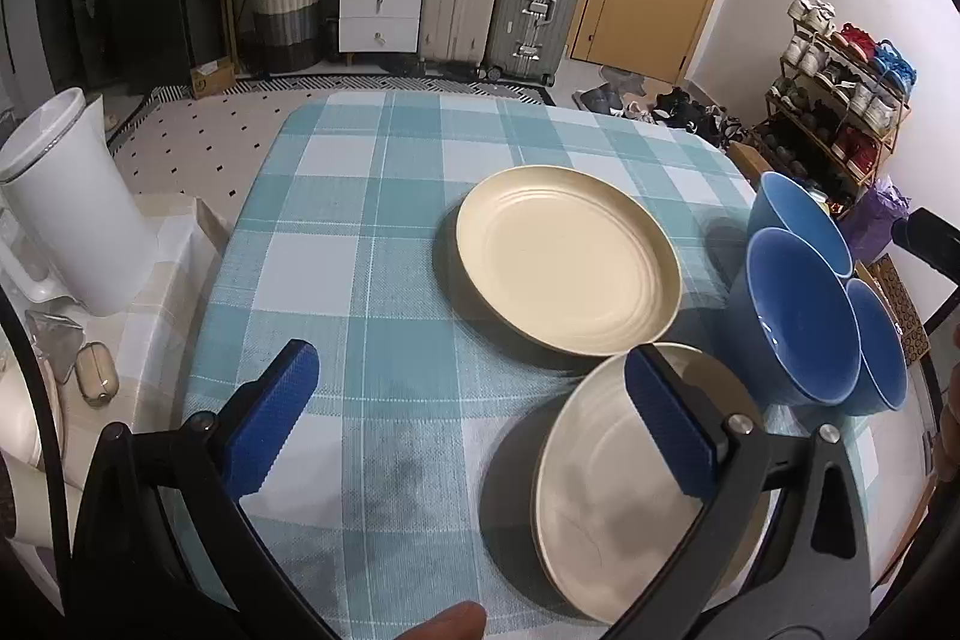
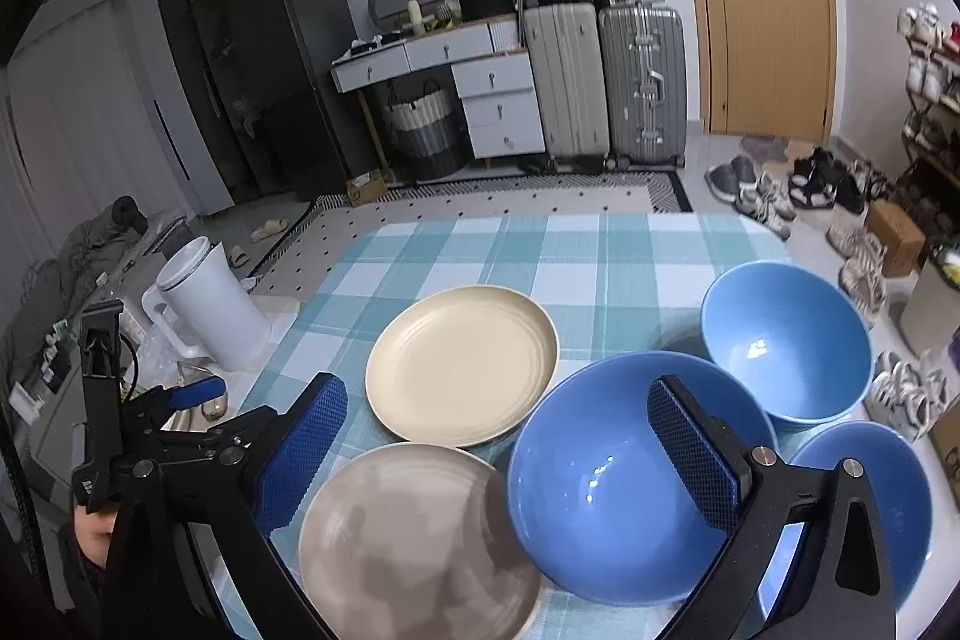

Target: Organize plates and bowls

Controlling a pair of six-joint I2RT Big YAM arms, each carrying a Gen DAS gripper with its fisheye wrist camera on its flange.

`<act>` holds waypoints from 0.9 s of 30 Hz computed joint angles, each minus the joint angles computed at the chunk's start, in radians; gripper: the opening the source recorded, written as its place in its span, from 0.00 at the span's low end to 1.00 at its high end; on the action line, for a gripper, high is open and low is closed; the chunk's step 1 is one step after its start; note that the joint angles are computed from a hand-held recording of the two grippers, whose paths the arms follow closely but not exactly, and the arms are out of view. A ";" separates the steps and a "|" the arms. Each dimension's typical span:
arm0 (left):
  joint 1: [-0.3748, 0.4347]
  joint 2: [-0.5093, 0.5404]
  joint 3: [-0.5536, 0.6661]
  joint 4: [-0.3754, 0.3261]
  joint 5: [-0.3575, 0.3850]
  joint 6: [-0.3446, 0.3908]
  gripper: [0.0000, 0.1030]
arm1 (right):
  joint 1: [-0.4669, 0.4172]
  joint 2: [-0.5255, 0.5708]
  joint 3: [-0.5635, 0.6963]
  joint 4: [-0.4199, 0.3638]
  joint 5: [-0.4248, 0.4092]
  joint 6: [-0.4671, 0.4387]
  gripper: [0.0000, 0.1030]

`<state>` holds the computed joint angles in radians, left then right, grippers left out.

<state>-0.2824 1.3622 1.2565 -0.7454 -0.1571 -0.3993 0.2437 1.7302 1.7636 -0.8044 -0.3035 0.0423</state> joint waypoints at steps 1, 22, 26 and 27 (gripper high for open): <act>0.004 0.010 0.008 -0.002 0.005 0.000 0.99 | -0.001 0.017 0.022 -0.015 -0.001 0.001 0.99; 0.075 0.205 0.173 -0.041 0.051 0.017 0.99 | 0.024 0.354 0.485 -0.296 0.067 -0.043 0.99; 0.079 0.250 0.208 -0.057 0.060 0.012 0.99 | 0.025 0.429 0.583 -0.355 0.064 -0.043 0.99; 0.079 0.260 0.216 -0.060 0.062 0.012 0.99 | 0.026 0.446 0.606 -0.370 0.066 -0.045 0.99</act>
<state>-0.2030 1.6220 1.4722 -0.8052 -0.0949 -0.3870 0.2697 2.1760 2.3692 -1.1744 -0.2373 -0.0028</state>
